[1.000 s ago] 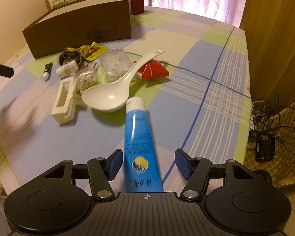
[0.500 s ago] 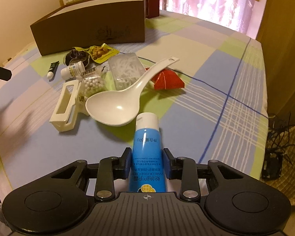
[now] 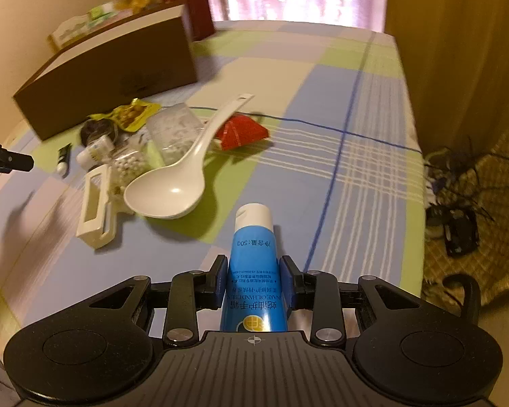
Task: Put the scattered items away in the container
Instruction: 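Grasp the dark green tube with the left tool while the right tool holds the blue tube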
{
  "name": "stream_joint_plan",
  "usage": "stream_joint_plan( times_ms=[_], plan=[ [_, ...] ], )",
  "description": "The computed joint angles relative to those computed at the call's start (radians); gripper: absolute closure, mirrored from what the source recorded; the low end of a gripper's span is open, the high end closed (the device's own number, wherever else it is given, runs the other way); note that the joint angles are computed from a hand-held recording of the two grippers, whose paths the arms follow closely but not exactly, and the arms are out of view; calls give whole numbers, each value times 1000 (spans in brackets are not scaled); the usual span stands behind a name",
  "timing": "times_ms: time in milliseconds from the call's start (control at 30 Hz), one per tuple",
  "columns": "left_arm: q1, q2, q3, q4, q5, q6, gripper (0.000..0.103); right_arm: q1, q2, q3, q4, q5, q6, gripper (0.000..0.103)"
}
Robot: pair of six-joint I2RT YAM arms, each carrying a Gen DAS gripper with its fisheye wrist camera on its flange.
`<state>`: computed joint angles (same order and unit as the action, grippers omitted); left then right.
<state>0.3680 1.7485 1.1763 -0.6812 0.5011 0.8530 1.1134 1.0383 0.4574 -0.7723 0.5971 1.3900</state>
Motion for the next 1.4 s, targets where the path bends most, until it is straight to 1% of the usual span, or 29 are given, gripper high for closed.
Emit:
stream_joint_plan(
  times_ms=[100,133,200,233,300,333,533,567,633,667,733,800,900,1000,1100,1233,1267,1300,1333,1400],
  plan=[
    [-30,56,51,-3,-3,-15,29,4,37,22,-10,4,59,67],
    [-41,76,71,-5,-3,-23,32,1,52,29,-8,4,65,67],
    [-64,116,104,1,-5,-41,34,-8,80,44,-6,7,77,67],
    [-75,132,115,8,-8,-48,37,-12,91,50,-4,7,84,67],
    [-96,163,131,34,-18,-59,38,-19,113,63,-3,8,96,67],
    [-107,178,139,44,-25,-63,40,-21,124,70,-4,9,103,67],
    [-139,261,190,62,-36,-65,43,-34,171,92,1,-4,122,67],
    [-141,271,193,66,-38,-56,44,-36,175,94,3,-7,122,67],
    [-139,295,210,55,-38,-38,58,-41,183,94,8,-10,122,67],
    [-134,299,212,59,-26,-23,60,-44,184,93,13,-13,120,67],
    [-122,312,233,38,-15,25,70,-50,186,90,25,-17,112,67],
    [-104,330,268,-3,-8,70,77,-50,188,89,28,-15,112,67],
    [-81,350,311,-50,-14,123,78,-55,196,89,39,-12,103,67],
    [-77,360,332,-73,-14,138,78,-65,207,90,51,-11,79,67],
    [-94,354,316,-52,-13,163,77,-68,222,96,54,-10,54,67],
    [-116,313,234,19,-23,258,77,-54,257,108,50,1,43,67],
    [-117,305,223,22,-24,278,77,-48,273,116,45,5,39,67],
    [-117,305,223,14,-24,289,80,-42,291,126,39,9,31,67],
    [-115,310,229,-2,-21,296,87,-39,306,136,33,9,23,67],
    [-107,308,229,-26,-17,307,90,-42,309,141,33,3,23,68]
  ],
)
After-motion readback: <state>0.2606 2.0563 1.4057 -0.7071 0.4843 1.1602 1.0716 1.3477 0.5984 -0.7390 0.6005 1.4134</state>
